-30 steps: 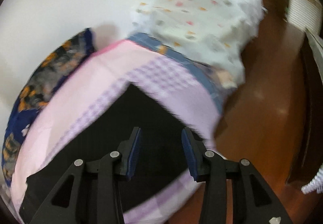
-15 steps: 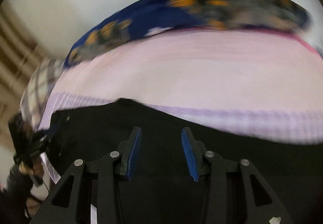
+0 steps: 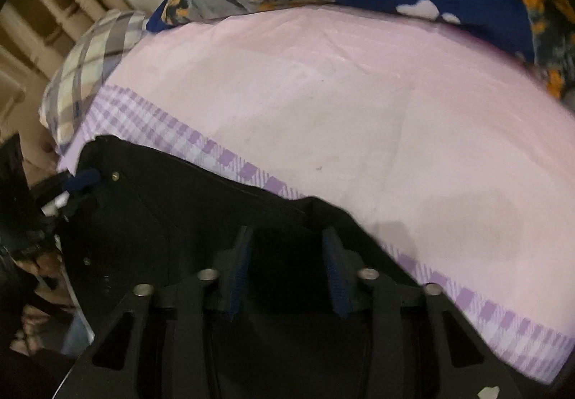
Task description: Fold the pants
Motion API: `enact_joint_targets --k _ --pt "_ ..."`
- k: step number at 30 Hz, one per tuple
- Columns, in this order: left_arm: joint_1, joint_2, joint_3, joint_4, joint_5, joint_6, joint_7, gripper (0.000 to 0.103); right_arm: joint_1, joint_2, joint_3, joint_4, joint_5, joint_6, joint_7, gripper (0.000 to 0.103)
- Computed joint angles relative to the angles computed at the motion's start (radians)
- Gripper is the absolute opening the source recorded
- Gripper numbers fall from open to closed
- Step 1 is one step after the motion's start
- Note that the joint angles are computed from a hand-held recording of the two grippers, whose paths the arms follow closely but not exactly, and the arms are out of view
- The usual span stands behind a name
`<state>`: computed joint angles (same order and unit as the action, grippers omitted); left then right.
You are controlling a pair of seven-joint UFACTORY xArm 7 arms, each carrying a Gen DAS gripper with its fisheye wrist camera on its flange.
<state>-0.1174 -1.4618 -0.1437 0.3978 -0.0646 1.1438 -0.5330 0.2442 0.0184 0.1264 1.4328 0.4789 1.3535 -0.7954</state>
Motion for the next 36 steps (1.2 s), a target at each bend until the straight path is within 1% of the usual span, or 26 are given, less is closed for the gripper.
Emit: enact_joint_targets --k 1,3,6,8,12,15,16,18,20,23,24,25,28,30,32,36 --pt "0.005 0.006 0.005 -0.004 0.005 -0.011 0.004 0.046 0.002 -0.002 0.002 0.001 0.008 -0.008 0.0 0.011" --pt "0.008 0.018 0.015 -0.012 0.01 -0.032 0.011 0.046 -0.002 -0.009 -0.002 0.0 0.03 -0.031 -0.001 0.007" --pt "0.014 0.043 0.039 -0.009 0.012 -0.055 0.027 0.046 -0.01 -0.013 -0.01 0.001 0.078 -0.069 0.039 0.005" --pt "0.018 0.062 0.049 -0.004 0.013 -0.065 0.04 0.045 -0.005 -0.008 -0.004 -0.004 0.065 -0.104 0.06 0.004" --pt "0.033 0.1 0.062 0.005 0.017 -0.083 0.061 0.044 0.0 0.017 0.002 -0.009 0.045 -0.13 0.104 0.004" --pt "0.035 0.114 0.045 0.014 0.028 -0.077 0.078 0.044 -0.002 0.017 0.003 -0.008 0.041 -0.126 0.106 0.006" --pt "0.036 0.127 0.033 0.026 0.032 -0.066 0.078 0.045 -0.002 0.014 0.003 -0.007 0.039 -0.122 0.106 0.011" --pt "0.037 0.161 0.012 0.058 0.04 -0.038 0.075 0.045 -0.003 0.009 0.002 0.0 0.039 -0.116 0.121 0.015" --pt "0.033 0.192 -0.006 0.094 0.043 -0.008 0.067 0.046 -0.009 -0.006 -0.004 -0.003 0.067 -0.121 0.122 0.017" --pt "0.018 0.218 -0.034 0.136 0.042 -0.005 0.053 0.046 -0.022 -0.041 -0.019 -0.011 0.099 -0.127 0.099 0.023" --pt "0.01 0.224 -0.044 0.148 0.042 -0.012 0.05 0.047 -0.026 -0.052 -0.025 -0.015 0.105 -0.126 0.089 0.028" --pt "0.002 0.237 -0.057 0.166 0.042 -0.023 0.046 0.047 -0.031 -0.072 -0.031 -0.026 0.102 -0.129 0.077 0.029" --pt "-0.04 0.295 -0.073 0.202 0.016 -0.081 0.041 0.049 -0.047 -0.102 -0.055 -0.047 0.103 -0.077 0.056 0.029" --pt "-0.074 0.348 -0.076 0.213 -0.014 -0.131 0.037 0.049 -0.054 -0.127 -0.064 -0.079 0.092 -0.063 0.044 0.028" --pt "-0.108 0.421 -0.083 0.225 -0.037 -0.18 0.039 0.049 -0.059 -0.16 -0.068 -0.129 0.066 -0.074 0.038 0.027" --pt "-0.167 0.55 -0.084 0.236 -0.064 -0.264 0.047 0.049 -0.064 -0.176 -0.079 -0.177 0.051 -0.09 0.054 0.026"
